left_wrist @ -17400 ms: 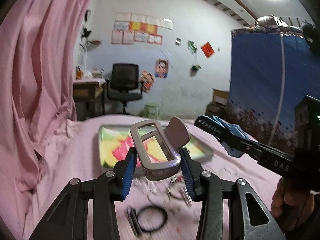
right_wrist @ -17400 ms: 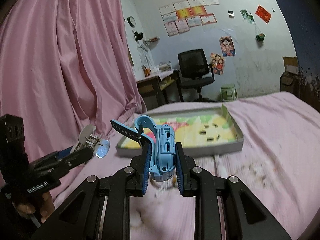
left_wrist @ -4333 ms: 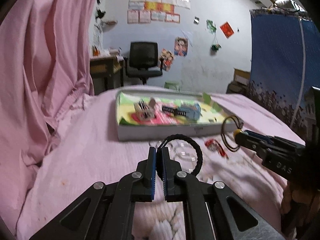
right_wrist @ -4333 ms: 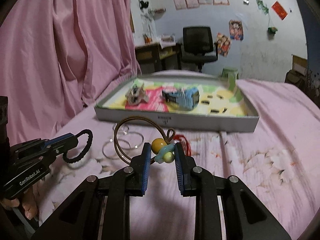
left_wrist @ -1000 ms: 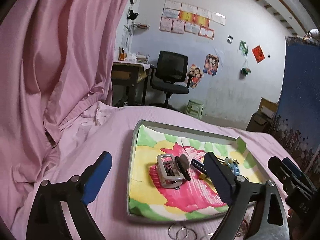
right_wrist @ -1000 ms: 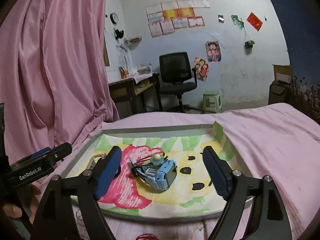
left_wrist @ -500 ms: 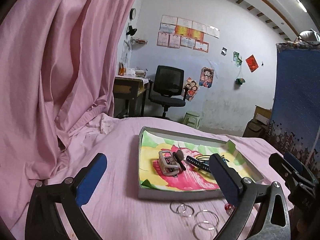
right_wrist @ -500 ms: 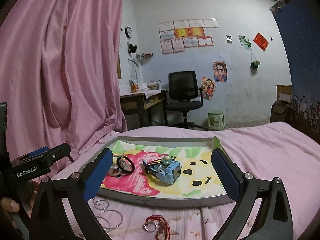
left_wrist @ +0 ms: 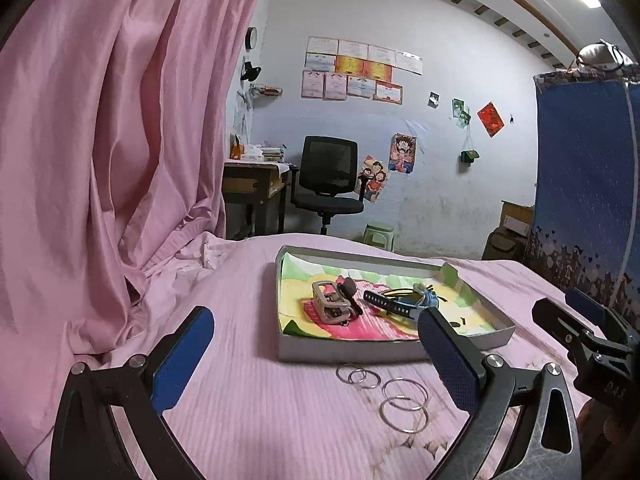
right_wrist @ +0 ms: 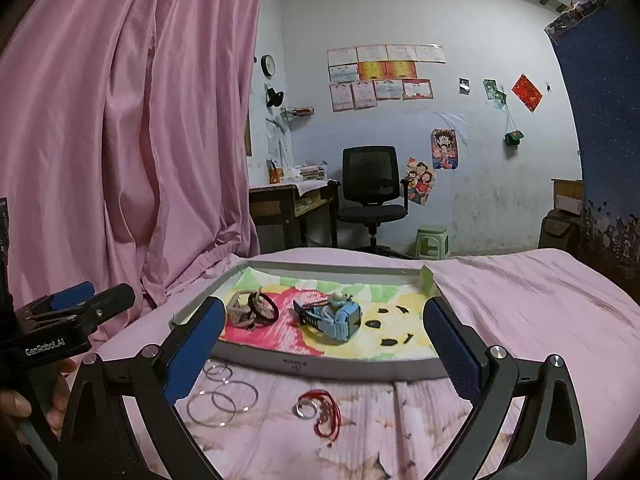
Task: Organize jewelry
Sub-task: 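Pull both tools back toward the red pendant and silver rings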
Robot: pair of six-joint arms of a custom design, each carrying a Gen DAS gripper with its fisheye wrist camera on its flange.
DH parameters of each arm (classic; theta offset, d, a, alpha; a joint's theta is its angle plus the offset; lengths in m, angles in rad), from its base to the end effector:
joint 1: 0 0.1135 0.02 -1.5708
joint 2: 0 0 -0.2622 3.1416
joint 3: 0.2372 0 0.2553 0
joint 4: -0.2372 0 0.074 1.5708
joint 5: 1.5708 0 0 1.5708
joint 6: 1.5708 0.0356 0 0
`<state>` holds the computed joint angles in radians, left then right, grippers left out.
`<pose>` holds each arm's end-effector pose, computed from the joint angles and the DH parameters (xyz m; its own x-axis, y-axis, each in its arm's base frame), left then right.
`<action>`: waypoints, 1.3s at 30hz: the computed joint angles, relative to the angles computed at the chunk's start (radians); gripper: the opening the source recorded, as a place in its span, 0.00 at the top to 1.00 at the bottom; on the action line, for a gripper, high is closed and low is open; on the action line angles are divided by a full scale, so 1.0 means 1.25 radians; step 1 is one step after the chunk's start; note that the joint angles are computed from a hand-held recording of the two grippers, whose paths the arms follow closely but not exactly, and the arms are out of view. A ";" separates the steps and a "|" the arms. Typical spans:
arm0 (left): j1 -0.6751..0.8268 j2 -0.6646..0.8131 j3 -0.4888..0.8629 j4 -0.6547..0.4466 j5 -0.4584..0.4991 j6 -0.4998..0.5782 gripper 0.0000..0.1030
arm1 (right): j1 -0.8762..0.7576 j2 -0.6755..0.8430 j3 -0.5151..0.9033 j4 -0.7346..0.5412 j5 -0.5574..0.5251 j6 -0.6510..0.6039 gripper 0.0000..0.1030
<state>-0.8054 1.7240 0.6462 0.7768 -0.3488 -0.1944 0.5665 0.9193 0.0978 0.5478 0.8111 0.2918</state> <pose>0.2394 -0.2316 0.1506 -0.2888 0.0385 -0.9566 0.4034 0.9111 -0.0851 0.1563 0.0688 0.1545 -0.1553 0.1360 -0.9785 0.2757 0.9571 0.0893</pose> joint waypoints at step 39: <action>0.035 0.111 0.187 -0.381 0.261 0.039 0.39 | -0.204 0.204 0.039 -0.170 -0.391 0.117 0.47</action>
<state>-0.7622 1.8632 0.8794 0.3011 -0.0222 -0.1461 0.3114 1.1740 0.1461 0.3351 0.3227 0.4378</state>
